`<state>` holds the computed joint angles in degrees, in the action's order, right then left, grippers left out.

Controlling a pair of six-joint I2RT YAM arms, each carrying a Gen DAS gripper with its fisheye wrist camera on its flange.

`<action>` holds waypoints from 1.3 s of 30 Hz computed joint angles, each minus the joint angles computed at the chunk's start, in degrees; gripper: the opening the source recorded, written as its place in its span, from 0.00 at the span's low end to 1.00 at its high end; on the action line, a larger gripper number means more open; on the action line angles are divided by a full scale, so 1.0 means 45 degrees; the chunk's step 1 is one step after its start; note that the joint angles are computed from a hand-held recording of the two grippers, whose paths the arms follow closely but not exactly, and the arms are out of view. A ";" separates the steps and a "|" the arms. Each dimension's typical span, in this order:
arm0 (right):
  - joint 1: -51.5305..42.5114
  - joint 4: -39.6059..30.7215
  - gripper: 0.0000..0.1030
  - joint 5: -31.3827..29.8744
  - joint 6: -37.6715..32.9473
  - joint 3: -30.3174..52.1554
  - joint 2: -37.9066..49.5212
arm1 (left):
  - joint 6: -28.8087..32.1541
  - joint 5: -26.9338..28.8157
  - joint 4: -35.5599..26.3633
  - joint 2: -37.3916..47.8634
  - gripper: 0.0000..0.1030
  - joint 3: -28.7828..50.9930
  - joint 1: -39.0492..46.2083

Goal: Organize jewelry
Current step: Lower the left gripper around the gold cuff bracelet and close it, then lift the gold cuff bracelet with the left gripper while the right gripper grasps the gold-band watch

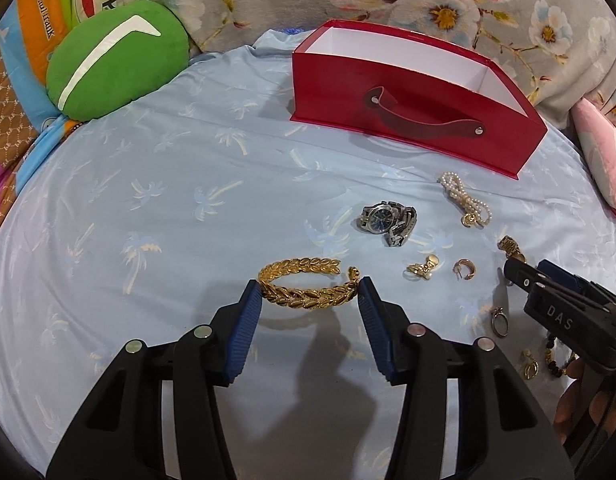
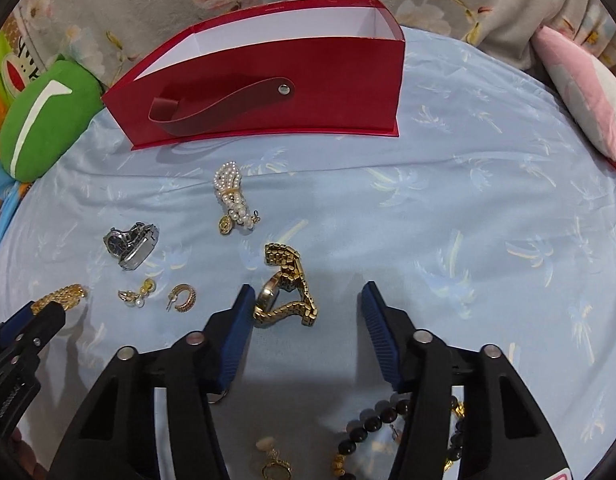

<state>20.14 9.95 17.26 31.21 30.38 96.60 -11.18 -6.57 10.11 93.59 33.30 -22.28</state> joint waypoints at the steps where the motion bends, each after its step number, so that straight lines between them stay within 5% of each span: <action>1: -0.0018 0.0013 0.30 -0.0093 -0.0037 -0.0006 -0.0007 | 0.0024 0.0000 0.0003 -0.0011 0.47 -0.0001 0.0008; 2: -0.0055 0.0021 0.17 -0.0253 -0.0067 0.0004 -0.0001 | 0.0001 -0.0020 0.0040 -0.0010 0.47 -0.0030 -0.0005; 12: 0.0251 -0.0684 0.15 -0.0257 0.0239 -0.0781 -0.2460 | 0.0189 0.0213 -0.0428 -0.0740 0.46 0.0197 0.0218; 13: 0.0311 -0.0991 0.15 -0.0157 0.0189 -0.0776 -0.3031 | 0.0246 0.0203 -0.0551 -0.0848 0.43 0.0337 0.0230; 15: 0.0325 -0.1559 0.14 0.0006 -0.0003 -0.0655 -0.4023 | 0.0483 0.0247 -0.0792 -0.0984 0.21 0.0700 0.0252; 29: -0.0894 -0.2731 0.14 0.0064 -0.1625 0.1292 -0.5399 | 0.0767 0.0605 -0.1948 -0.0696 0.22 0.3701 0.1234; 32: -0.0969 -0.2439 0.14 -0.0305 -0.1251 0.0871 -0.5171 | 0.0722 0.0931 -0.1959 -0.0536 0.38 0.3188 0.1635; 34: -0.0896 -0.2213 0.14 -0.0439 -0.1017 0.0606 -0.4968 | 0.0568 0.0787 -0.1604 -0.0441 0.62 0.2568 0.1661; 39: -0.0468 -0.1951 0.14 -0.0458 -0.0573 0.0215 -0.4628 | 0.0780 0.0333 -0.0866 0.0883 0.65 0.1880 0.1041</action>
<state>18.03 1.17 15.19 28.63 31.34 75.77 -7.67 -5.08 6.22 97.56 41.76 -17.60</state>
